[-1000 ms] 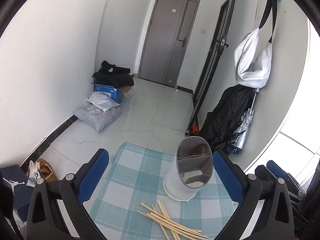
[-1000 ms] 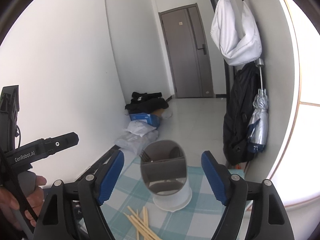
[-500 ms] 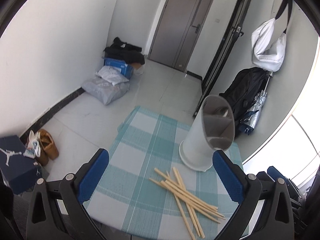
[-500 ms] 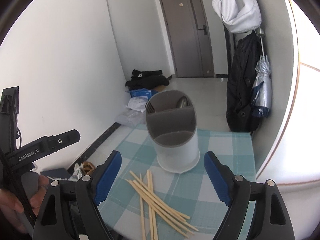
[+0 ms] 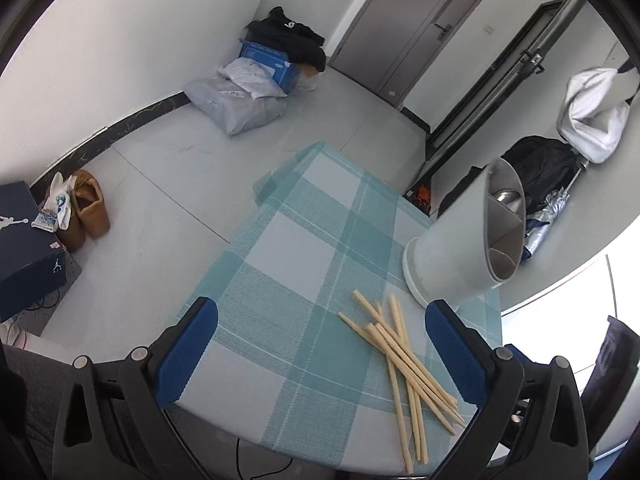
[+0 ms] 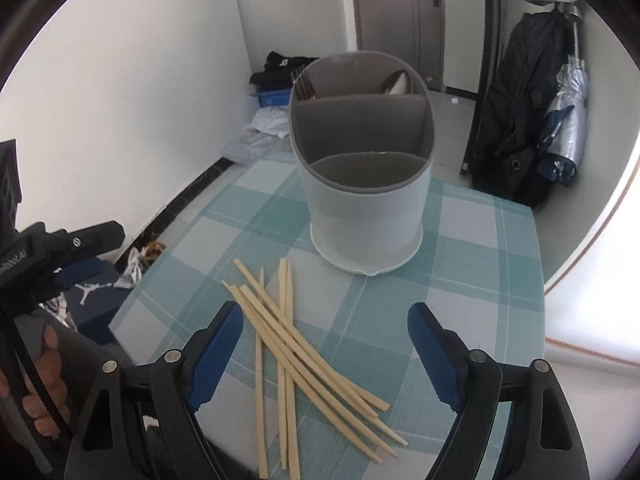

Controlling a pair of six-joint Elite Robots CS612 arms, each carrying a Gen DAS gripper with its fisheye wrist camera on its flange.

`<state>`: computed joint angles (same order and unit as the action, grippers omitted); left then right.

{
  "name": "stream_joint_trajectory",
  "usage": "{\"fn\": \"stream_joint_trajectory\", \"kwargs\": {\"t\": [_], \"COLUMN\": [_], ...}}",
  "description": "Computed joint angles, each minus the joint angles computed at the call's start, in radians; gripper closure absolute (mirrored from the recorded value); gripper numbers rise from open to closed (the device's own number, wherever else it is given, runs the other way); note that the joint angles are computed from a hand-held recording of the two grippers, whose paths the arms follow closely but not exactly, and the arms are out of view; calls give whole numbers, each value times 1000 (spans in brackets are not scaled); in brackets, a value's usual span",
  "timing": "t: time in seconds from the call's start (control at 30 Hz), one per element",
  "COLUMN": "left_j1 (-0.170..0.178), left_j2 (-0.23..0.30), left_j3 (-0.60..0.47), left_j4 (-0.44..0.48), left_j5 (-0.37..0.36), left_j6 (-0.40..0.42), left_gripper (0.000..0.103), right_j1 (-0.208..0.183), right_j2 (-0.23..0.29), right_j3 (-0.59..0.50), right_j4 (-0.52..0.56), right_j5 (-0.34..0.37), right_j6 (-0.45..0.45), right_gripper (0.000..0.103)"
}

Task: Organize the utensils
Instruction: 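Lower the right tool onto the wooden chopsticks and close it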

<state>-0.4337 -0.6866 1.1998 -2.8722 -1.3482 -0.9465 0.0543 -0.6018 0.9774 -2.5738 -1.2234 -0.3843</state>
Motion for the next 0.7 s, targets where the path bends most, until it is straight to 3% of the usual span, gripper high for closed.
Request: {"fn": "stream_joint_trajectory", "kwargs": {"t": [0.2,0.3,0.4,0.57,0.7], "left_j1": [16,27,35,49,57], "left_j2": [-5,-6,-7,-4,-3], "left_j3": [7,11,12,16,19], "left_j4": [-6,-13,-13,-19,-17], "left_j5": [1,-11,-14,-56,-79], "left_j6": [-50,-92,-139,-199,-241], "left_gripper": [1,1,1,1,1], "right_j1": [37,53,65,92,109], "right_j2": [70,93,120,161,196], "right_j3": [-149,-196,-249,-325,-393], "right_j4": [208,258,306,344,397], "right_j5": [-50,-76,-72,-137,-191], "right_j6": [-115,-144,-150,-217,-282], "right_gripper": [31,41,43,50,62]}}
